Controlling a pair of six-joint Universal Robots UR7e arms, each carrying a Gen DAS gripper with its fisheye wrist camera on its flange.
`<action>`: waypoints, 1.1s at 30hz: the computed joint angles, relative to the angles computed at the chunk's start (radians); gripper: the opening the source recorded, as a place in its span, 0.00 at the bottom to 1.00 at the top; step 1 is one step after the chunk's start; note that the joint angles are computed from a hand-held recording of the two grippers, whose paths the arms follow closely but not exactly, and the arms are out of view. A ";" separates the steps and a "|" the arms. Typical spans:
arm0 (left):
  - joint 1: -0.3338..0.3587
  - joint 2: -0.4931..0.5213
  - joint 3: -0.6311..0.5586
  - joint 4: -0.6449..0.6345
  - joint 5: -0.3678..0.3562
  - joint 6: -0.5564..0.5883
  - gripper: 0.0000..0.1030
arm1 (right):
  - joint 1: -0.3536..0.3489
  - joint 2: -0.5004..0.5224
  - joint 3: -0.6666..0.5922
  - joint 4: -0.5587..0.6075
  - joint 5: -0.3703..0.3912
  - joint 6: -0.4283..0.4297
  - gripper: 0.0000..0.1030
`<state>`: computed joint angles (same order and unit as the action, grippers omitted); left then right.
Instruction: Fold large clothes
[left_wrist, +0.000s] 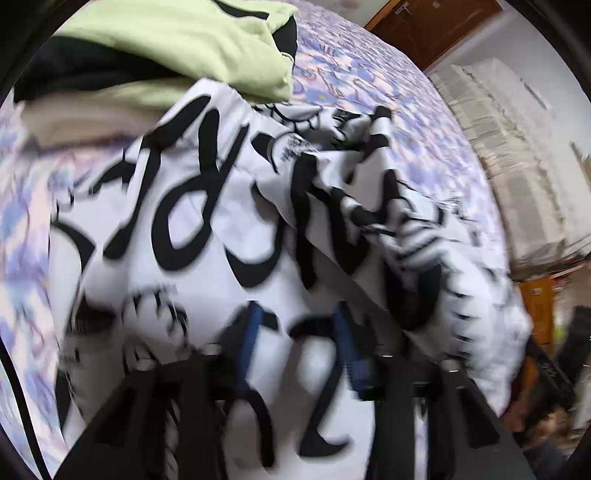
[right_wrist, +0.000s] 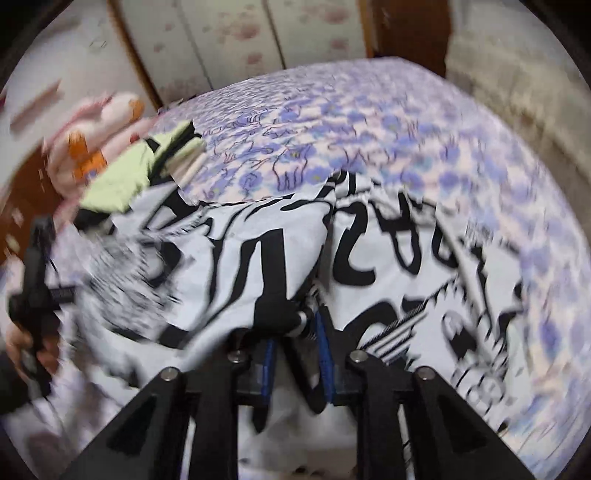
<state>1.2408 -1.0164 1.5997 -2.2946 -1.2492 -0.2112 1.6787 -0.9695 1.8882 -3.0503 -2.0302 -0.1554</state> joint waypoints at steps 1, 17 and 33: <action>-0.001 -0.013 0.008 0.005 -0.020 -0.014 0.55 | 0.001 -0.014 0.007 0.021 0.011 0.035 0.34; 0.023 0.062 -0.083 0.034 -0.349 -0.107 0.76 | -0.085 -0.064 -0.031 0.191 0.348 0.356 0.64; -0.045 0.151 -0.145 -0.192 -0.272 0.080 0.08 | -0.048 0.101 -0.235 0.074 0.381 0.080 0.08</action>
